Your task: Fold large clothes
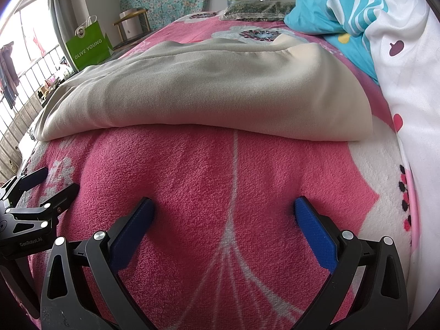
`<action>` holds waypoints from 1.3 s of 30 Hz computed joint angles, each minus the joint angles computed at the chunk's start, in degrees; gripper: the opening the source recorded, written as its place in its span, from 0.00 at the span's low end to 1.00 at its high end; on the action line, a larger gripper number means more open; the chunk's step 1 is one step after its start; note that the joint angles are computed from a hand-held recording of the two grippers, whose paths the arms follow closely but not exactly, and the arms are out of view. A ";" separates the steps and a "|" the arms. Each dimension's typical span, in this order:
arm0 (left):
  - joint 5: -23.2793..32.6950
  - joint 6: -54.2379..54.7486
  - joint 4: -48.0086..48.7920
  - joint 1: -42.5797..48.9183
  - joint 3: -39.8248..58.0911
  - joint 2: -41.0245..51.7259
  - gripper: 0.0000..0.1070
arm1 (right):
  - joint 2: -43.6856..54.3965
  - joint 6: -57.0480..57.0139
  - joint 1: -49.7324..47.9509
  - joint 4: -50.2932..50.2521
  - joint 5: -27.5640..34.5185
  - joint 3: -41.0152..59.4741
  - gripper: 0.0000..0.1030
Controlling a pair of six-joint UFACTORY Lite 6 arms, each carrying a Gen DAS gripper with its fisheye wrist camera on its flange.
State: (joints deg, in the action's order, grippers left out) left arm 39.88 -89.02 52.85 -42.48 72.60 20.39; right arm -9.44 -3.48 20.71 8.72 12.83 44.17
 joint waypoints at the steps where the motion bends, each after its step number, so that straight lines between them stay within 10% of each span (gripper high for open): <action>1: 0.03 0.01 -0.02 -0.03 0.06 0.03 0.93 | 0.11 -0.59 -0.17 0.47 -0.01 0.08 0.95; 39: 0.06 0.07 -0.06 -0.02 0.06 0.00 0.93 | 0.09 -0.82 -0.21 0.69 0.12 0.14 0.95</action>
State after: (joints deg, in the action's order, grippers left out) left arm 39.94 -88.95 52.79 -42.50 72.66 20.40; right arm -9.35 -4.30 20.50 9.41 12.96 44.31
